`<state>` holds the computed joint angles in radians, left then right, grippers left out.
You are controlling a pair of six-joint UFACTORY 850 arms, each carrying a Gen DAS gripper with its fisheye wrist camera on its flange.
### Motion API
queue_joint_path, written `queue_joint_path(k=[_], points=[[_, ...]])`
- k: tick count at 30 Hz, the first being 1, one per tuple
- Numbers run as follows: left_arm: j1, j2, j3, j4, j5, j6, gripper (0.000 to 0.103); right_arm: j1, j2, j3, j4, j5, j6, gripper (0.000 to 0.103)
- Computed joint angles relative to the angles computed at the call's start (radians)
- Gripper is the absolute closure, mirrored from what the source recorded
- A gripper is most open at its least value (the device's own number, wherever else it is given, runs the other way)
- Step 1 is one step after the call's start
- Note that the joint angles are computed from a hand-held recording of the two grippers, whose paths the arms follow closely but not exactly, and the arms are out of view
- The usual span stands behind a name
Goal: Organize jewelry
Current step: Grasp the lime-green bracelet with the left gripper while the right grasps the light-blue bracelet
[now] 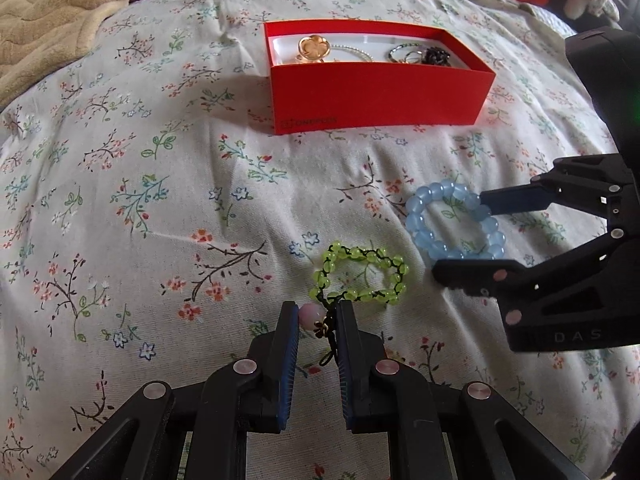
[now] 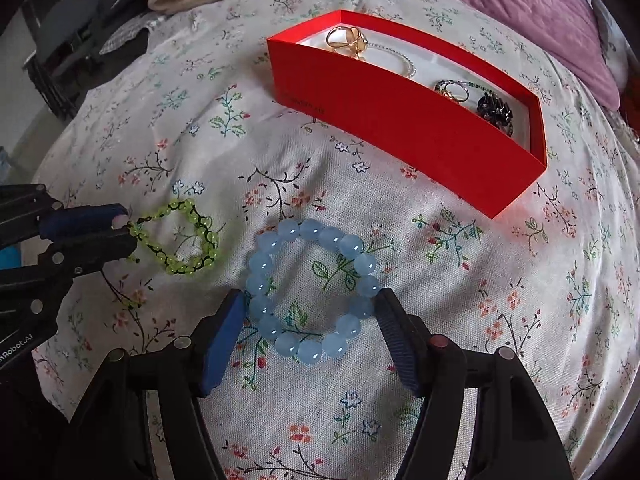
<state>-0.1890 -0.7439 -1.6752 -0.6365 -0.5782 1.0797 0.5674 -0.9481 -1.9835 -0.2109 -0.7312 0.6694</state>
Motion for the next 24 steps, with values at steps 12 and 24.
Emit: queue_joint_path(k=[12, 24], points=[[0.008, 0.011, -0.007, -0.039, -0.006, 0.012, 0.09, 0.008, 0.02, 0.017, -0.018, 0.017, -0.013, 0.077], [0.014, 0.033, -0.033, -0.125, -0.016, 0.064, 0.09, -0.001, 0.083, 0.067, 0.015, 0.078, -0.006, 0.103]])
